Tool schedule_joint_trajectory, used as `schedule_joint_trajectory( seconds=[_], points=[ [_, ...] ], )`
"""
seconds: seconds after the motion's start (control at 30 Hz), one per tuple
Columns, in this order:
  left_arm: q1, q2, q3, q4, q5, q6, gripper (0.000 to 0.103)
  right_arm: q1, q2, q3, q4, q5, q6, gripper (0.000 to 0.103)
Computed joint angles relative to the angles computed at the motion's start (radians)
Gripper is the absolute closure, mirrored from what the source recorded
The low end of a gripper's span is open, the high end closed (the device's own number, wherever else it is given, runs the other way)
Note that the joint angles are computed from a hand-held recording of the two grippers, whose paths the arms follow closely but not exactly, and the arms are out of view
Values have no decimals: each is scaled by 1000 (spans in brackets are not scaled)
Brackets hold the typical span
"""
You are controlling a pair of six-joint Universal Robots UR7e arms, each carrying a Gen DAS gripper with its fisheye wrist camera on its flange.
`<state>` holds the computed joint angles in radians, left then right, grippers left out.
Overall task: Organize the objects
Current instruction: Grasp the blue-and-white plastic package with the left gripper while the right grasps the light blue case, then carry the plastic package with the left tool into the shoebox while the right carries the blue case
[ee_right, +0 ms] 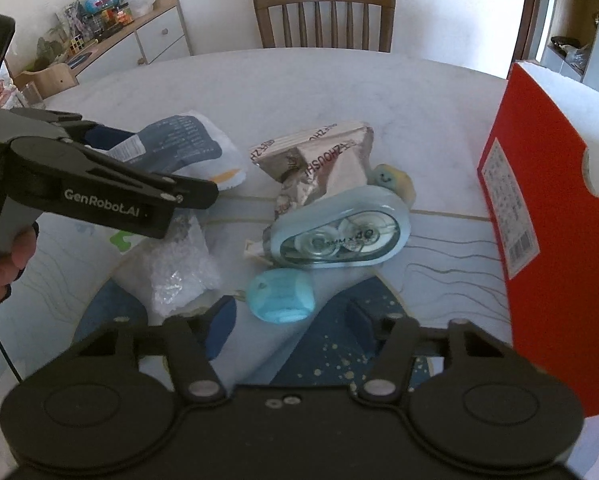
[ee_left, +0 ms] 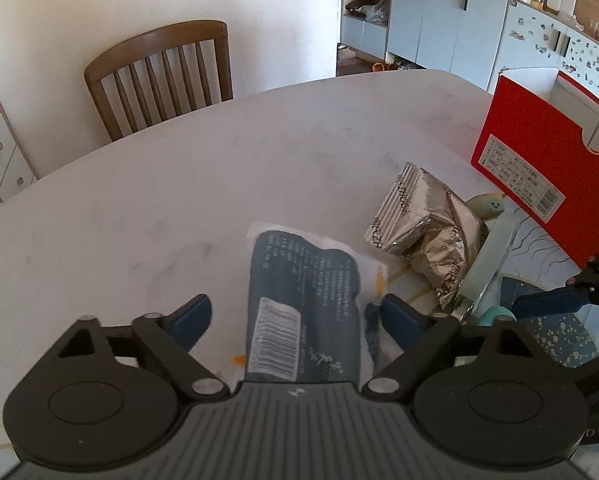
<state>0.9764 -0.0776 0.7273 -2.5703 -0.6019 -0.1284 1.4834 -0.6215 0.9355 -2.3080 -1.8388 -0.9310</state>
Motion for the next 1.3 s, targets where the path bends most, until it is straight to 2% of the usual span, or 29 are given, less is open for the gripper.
schedule_joint_trajectory(
  seconds=[0.23, 0.43, 0.7, 1.03, 1.3],
  points=[
    [2, -24, 38, 8, -3, -36, 48, 1, -1, 7, -10, 4, -17, 63],
    [-3, -48, 70, 40, 18, -91, 60, 3, -8, 16, -16, 0, -23, 66],
    [-21, -130, 182, 51, 29, -219, 64, 5, -42, 32, -8, 21, -1, 66],
    [-88, -226, 324, 30, 29, -354, 64, 9, -147, 106, -3, 72, 0, 66],
    [-151, -237, 332, 77, 8, -449, 64, 5, -221, 138, 19, 109, -6, 66]
  ],
)
